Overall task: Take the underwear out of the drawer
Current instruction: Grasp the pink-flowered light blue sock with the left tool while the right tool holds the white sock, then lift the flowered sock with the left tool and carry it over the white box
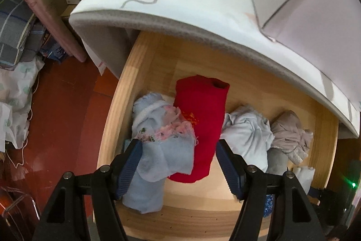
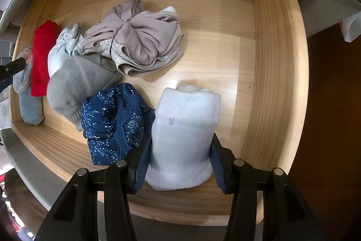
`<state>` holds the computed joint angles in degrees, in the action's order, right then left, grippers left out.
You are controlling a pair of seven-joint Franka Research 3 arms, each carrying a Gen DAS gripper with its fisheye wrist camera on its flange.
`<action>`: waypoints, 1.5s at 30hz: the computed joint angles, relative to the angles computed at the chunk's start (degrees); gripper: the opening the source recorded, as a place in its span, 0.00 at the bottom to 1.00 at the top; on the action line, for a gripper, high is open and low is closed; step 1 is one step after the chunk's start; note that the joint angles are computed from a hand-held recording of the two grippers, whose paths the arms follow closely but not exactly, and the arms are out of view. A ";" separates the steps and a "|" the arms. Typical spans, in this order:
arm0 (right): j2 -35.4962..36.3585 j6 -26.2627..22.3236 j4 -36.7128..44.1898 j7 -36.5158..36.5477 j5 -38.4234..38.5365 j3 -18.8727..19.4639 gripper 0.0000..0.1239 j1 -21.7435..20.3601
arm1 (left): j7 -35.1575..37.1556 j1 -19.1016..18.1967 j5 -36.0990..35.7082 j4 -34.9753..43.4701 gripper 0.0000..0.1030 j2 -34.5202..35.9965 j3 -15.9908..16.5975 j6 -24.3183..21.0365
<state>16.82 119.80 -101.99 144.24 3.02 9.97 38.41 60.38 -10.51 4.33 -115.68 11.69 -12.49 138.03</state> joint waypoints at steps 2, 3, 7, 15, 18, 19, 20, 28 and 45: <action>0.07 -0.20 0.15 -0.08 0.01 0.00 0.37 0.01 | -0.46 -0.12 0.46 0.42 0.68 0.53 0.10 -0.26; 0.08 -0.20 0.12 -0.25 0.04 0.00 0.37 -0.02 | -0.55 -0.10 0.53 0.40 0.68 0.60 0.10 -0.23; 0.20 -0.25 0.25 -0.31 0.07 -0.03 0.37 0.02 | -1.11 -0.38 1.96 -0.18 0.67 0.51 0.20 0.04; 0.26 -0.80 0.53 -0.29 0.02 -0.05 0.37 0.08 | -1.75 -0.63 5.24 -0.66 0.32 0.80 0.51 -0.57; 0.32 -0.86 0.57 -0.18 0.00 -0.07 0.37 0.11 | -0.90 -0.22 4.41 -1.45 0.22 -0.06 0.30 0.31; 0.43 -0.81 0.58 -0.16 0.01 -0.07 0.37 0.12 | -0.59 -0.21 4.47 -1.71 0.20 -0.41 0.28 0.43; 0.52 -1.00 0.71 -0.27 -0.02 -0.06 0.37 0.13 | -0.08 -0.12 4.40 -1.85 0.20 -0.74 0.27 0.53; 1.33 -2.31 1.70 -0.12 -0.74 -0.26 0.37 0.46 | 3.54 0.15 1.94 -3.13 0.19 -4.57 0.00 0.29; 2.33 -4.99 3.31 0.49 -2.08 -0.57 0.37 0.93 | 11.44 -0.73 -2.82 -9.20 0.19 -17.33 1.06 -0.47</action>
<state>19.15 114.80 -98.68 144.73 0.94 9.40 39.34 71.82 -11.24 1.51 -124.88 -5.64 -11.43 137.57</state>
